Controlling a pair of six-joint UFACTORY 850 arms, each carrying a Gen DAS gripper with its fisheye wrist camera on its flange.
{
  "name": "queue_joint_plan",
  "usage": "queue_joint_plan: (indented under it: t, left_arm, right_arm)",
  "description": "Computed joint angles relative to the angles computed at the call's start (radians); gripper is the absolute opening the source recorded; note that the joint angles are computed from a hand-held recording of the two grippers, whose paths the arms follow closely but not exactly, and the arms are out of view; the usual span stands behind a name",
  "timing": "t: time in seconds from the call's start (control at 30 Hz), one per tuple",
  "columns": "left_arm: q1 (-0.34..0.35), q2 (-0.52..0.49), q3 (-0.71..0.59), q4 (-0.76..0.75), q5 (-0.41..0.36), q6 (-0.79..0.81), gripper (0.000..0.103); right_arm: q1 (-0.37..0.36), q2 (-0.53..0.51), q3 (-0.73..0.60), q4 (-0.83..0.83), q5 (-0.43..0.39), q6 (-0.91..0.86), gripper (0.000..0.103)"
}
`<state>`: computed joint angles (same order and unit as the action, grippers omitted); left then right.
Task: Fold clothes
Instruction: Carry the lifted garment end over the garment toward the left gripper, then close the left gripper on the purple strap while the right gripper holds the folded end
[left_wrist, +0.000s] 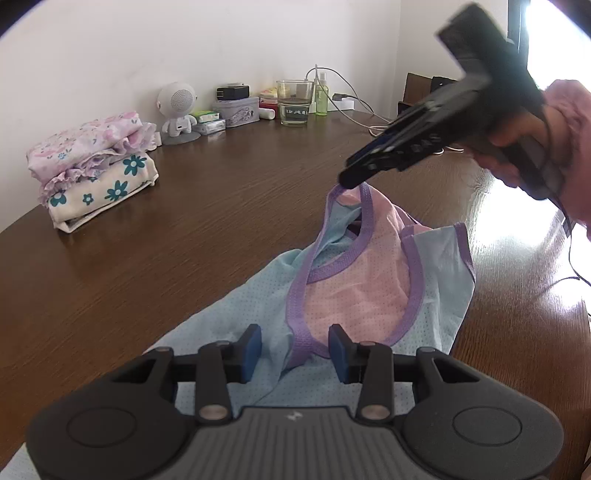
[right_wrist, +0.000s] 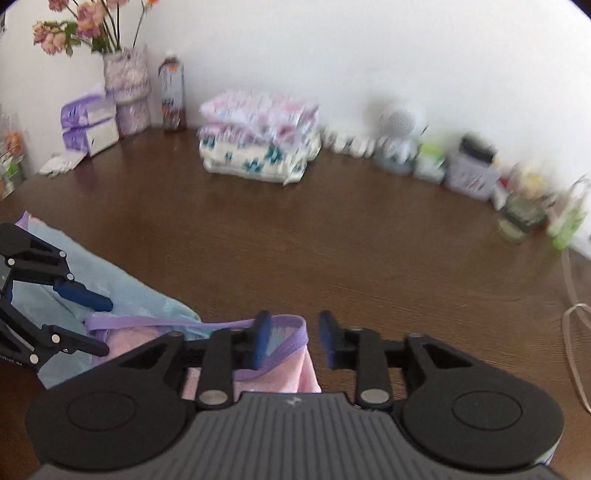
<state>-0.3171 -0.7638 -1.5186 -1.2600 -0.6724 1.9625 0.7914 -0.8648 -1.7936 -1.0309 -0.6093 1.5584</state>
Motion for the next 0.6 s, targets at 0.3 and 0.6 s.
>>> queue_joint_plan:
  t: [0.3,0.6]
  left_arm:
    - [-0.026,-0.077,-0.230,0.128,-0.126,-0.249,0.025]
    - [-0.134,-0.353,-0.681,0.370,-0.293,-0.671,0.026]
  right_arm:
    - [-0.063,-0.110,-0.193,0.395,-0.039,-0.410,0.008]
    - [-0.015,-0.027,-0.019,0.004,0.045,0.027,0.008]
